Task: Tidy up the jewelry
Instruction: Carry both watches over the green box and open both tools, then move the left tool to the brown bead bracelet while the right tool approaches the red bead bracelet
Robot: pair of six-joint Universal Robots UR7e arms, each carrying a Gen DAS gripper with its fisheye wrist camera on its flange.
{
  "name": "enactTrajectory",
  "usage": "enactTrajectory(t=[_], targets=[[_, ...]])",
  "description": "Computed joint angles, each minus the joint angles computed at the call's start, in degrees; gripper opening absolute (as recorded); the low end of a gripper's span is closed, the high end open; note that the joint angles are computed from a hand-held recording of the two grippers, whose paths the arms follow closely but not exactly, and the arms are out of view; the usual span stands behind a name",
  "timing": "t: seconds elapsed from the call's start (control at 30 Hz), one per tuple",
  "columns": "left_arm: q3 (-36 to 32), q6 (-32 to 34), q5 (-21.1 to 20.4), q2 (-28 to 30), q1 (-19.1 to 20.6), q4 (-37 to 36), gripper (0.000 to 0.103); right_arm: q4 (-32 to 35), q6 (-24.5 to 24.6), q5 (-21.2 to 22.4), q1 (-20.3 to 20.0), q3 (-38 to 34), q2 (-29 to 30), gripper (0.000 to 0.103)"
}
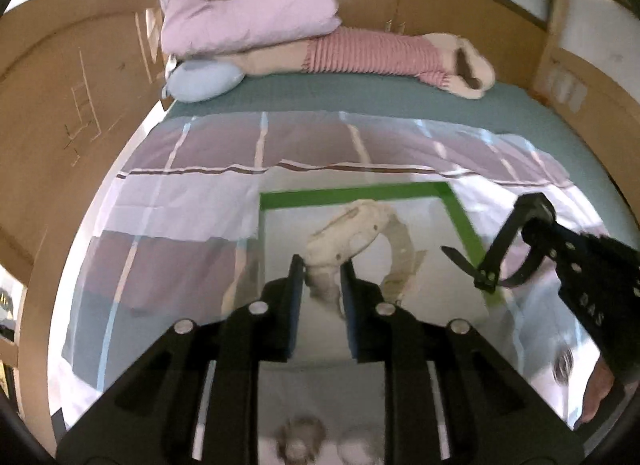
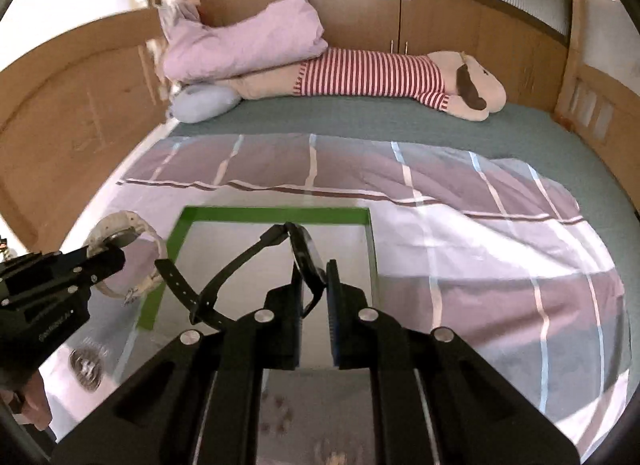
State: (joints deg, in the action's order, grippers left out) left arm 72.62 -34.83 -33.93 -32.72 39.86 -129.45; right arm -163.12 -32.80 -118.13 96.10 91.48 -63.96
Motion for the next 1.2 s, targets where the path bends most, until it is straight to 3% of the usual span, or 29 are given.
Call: enactTrajectory(t=[0.17,0.33,0.4,0.43,0.47,0.5,0.53,0.67,0.8,0.87,0.97,1.1,1.2], targets=[[-9.76,-3.8,-4.09,6.69,5.61,10.42,0.02,3.96,2.02,-6.67,-2.07,-7.95,10.07,0.011],[-11.82,-3.77,-6.73,9.64,7.83,12.72,0.021,5.15,2.99,-8.94,-3.63,-8.08,12.69,0.011],[-11.65,-4.04,-7.16,9.94,7.81,12.59,0.028,3.19,1.0,-10.21,-3.58,-7.72,13.33,0.016],[-10.88,-3.85,-5.81,9.73,7.52,11.83,0.038,1.68,-0.79,-10.82,-3.46,-7.42,13.56,0.026],[-10.01,-3.62,-4.22,9.38,6.89,11.14,0.055,0.44,-1.87,-10.79,-3.36,-6.82,13.31,0.034],[-9.18,-3.06,-2.74,9.04,6.34,10.08,0.061,-1.38,-2.98,-10.46,-3.04,-5.85,12.54,0.047],[-7.54,-2.73,-1.5,7.91,5.39,8.88,0.063,-2.16,-3.56,-9.34,-3.15,-5.11,11.45,0.049],[3.61,-3.93,0.51,0.47,0.92,2.36,0.059,-6.41,-3.49,0.37,-3.64,5.27,-0.35,0.049],[19.26,-10.1,2.19,-9.01,-5.17,-3.51,0.059,-3.88,-0.64,11.64,-7.68,17.18,-14.69,0.049],[25.14,-13.67,2.8,-12.08,-7.88,-2.95,0.057,-4.17,-1.95,12.26,-9.07,21.36,-18.41,0.048],[31.41,-17.54,-0.02,-14.52,-9.64,-3.36,0.052,-4.8,-4.36,10.82,-11.35,26.82,-21.86,0.041],[34.47,-21.27,-4.15,-14.48,-8.73,-2.52,0.052,-2.51,-3.32,8.01,-13.99,29.9,-22.24,0.039],[34.08,-23.02,-5.42,-13.09,-7.21,-0.02,0.048,-5.05,-3.89,5.19,-14.69,30.72,-20.56,0.039]])
